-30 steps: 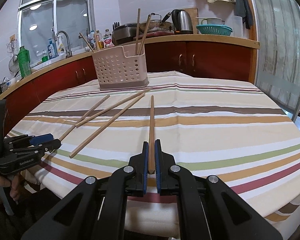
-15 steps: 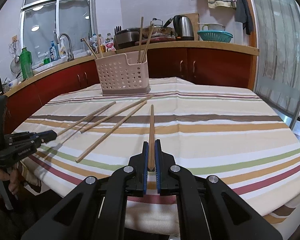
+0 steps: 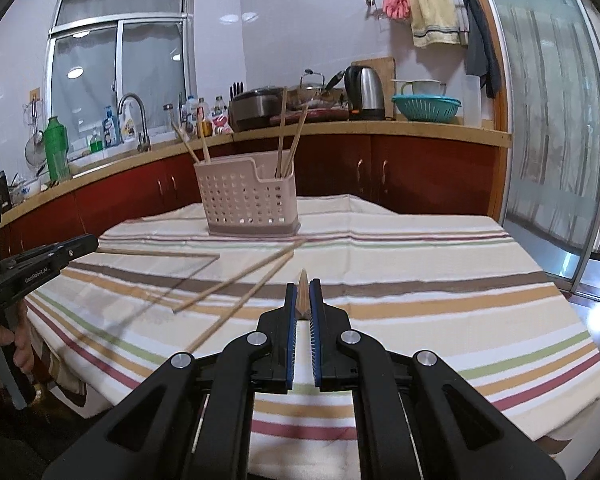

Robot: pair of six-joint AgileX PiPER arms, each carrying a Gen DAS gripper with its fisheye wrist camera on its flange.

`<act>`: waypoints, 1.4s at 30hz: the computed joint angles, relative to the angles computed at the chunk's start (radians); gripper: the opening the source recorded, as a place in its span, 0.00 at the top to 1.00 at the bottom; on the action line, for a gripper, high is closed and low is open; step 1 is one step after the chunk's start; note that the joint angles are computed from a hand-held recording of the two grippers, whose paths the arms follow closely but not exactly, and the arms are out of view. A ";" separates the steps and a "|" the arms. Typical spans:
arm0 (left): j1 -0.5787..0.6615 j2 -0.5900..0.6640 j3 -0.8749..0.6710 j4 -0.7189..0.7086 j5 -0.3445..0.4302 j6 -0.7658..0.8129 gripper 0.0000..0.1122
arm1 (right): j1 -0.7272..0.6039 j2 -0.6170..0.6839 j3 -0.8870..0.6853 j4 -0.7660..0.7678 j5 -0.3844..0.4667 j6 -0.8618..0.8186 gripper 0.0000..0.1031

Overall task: Organize utensils
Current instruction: 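Lift both chopsticks and carry them over the pink caddy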

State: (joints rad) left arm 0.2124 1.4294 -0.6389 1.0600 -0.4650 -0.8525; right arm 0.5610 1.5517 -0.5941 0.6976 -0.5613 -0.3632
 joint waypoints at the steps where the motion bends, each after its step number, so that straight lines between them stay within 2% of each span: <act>1: 0.001 0.001 -0.011 0.008 -0.001 -0.010 0.94 | -0.004 -0.005 -0.006 0.007 0.002 -0.013 0.93; 11: -0.002 0.040 -0.144 0.040 0.000 -0.070 0.94 | -0.077 -0.026 -0.127 0.058 0.100 -0.147 0.93; 22: -0.007 0.153 -0.353 0.196 0.029 -0.258 0.94 | -0.145 0.045 -0.311 0.049 0.196 -0.226 0.93; 42: -0.059 0.362 -0.676 0.205 0.075 -0.362 0.94 | -0.182 0.235 -0.595 -0.028 0.248 -0.219 0.93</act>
